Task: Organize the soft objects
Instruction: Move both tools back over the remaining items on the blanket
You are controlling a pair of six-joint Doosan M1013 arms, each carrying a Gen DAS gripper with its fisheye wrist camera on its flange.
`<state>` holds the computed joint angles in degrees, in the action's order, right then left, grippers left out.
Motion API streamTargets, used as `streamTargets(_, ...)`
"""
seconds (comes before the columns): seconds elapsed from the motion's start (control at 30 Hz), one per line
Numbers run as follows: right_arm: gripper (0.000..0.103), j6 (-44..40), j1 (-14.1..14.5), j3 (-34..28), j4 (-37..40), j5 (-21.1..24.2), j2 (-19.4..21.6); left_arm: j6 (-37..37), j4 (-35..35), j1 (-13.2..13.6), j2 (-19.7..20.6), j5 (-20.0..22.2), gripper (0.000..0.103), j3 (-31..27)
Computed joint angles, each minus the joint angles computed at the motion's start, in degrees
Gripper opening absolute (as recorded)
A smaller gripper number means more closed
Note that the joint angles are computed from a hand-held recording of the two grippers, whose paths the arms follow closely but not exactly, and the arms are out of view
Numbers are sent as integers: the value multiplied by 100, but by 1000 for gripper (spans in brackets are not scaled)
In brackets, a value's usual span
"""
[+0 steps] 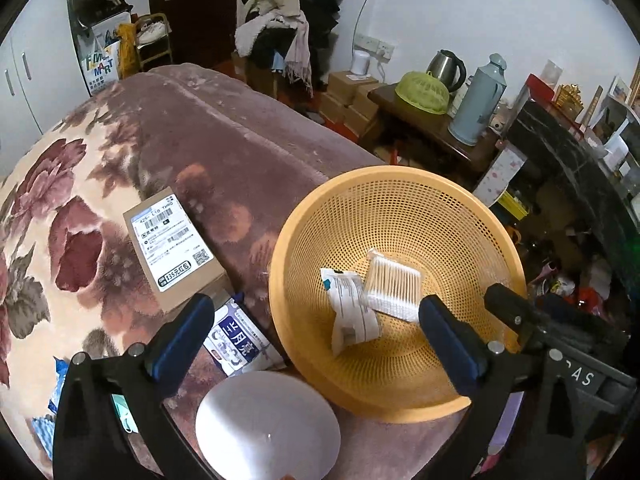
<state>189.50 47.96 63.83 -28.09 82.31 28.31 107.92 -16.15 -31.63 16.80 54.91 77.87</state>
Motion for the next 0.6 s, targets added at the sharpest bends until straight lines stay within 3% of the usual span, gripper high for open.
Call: streamTargets(0.6,103,-457,161,-777,-47,481,423,149,-171,365,-235,79,102,231)
